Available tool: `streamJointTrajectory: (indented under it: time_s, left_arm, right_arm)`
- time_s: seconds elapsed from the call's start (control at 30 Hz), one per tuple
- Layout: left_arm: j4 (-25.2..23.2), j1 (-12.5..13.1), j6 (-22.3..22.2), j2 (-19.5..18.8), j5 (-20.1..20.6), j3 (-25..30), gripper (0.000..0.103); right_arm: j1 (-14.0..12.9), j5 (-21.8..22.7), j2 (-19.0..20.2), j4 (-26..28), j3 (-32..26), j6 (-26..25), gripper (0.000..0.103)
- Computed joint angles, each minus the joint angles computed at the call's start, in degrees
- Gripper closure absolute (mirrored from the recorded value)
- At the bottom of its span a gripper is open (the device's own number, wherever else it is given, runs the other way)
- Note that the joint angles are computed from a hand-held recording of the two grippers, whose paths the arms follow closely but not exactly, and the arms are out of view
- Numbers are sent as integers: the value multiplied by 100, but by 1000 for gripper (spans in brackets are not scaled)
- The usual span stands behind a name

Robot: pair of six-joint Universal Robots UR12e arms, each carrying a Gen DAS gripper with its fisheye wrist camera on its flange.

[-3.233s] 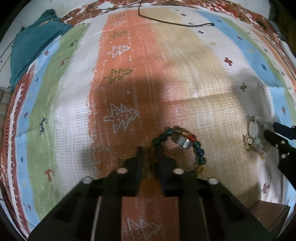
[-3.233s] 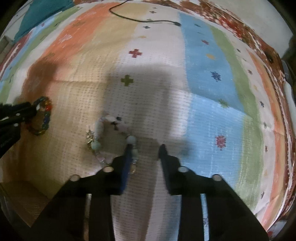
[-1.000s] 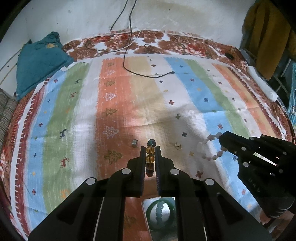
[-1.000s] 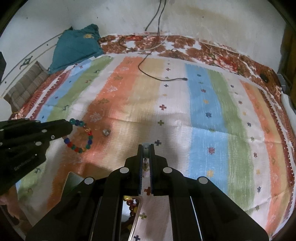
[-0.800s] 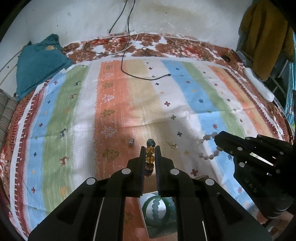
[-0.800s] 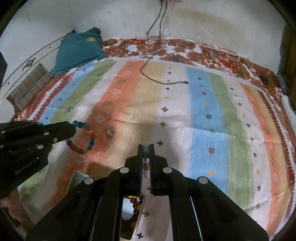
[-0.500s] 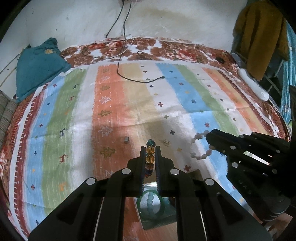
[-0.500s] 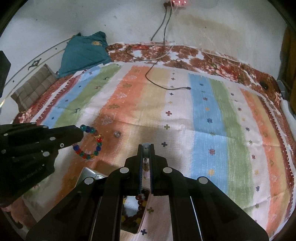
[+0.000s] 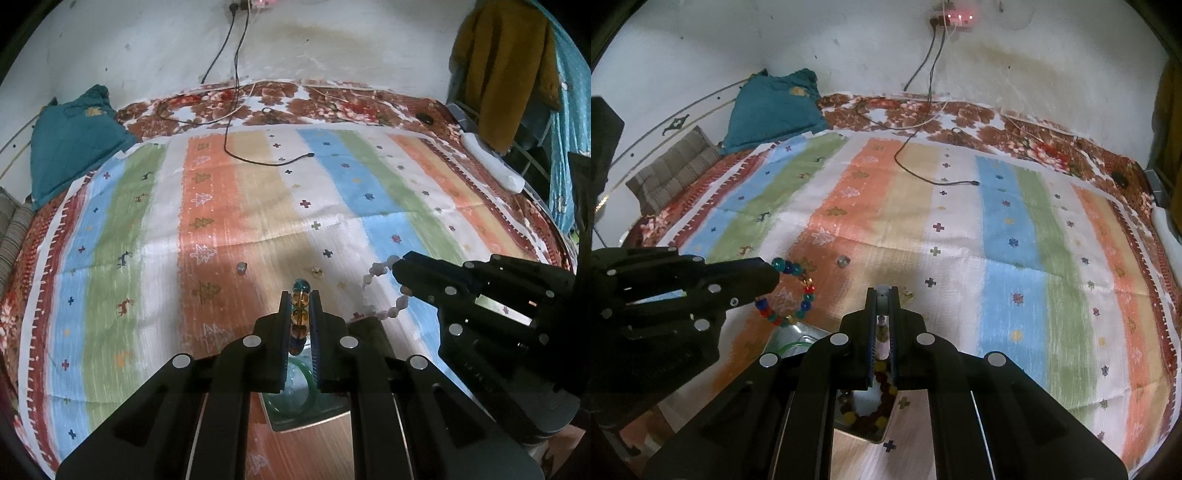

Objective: Organize jewelry
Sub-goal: 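Carry the multicolour bracelet and white bead strand with both tools over the silver tin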

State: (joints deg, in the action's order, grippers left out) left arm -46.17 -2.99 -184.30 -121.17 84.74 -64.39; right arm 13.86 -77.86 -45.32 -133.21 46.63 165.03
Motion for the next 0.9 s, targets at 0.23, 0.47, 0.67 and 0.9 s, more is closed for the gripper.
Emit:
streamJointTrajectory:
  time_s: [0.23,0.47,0.67,0.9]
  left_arm:
    - [200,-8,61,181,-91,-282,94]
    - [322,-23,101,314,-117,-510,94]
    - [341,-26,100,337,-115,-552,94]
    - [281,-32,42,381,-50,-610,94]
  right_arm:
    - [-20,123,-188,-121,313,-55,96]
    - [-35,233,-375,-243,636,-110,96]
    - [-29,285,-440,-209,754,-230,96]
    - [-3,95,-426,-146,747,-254,96]
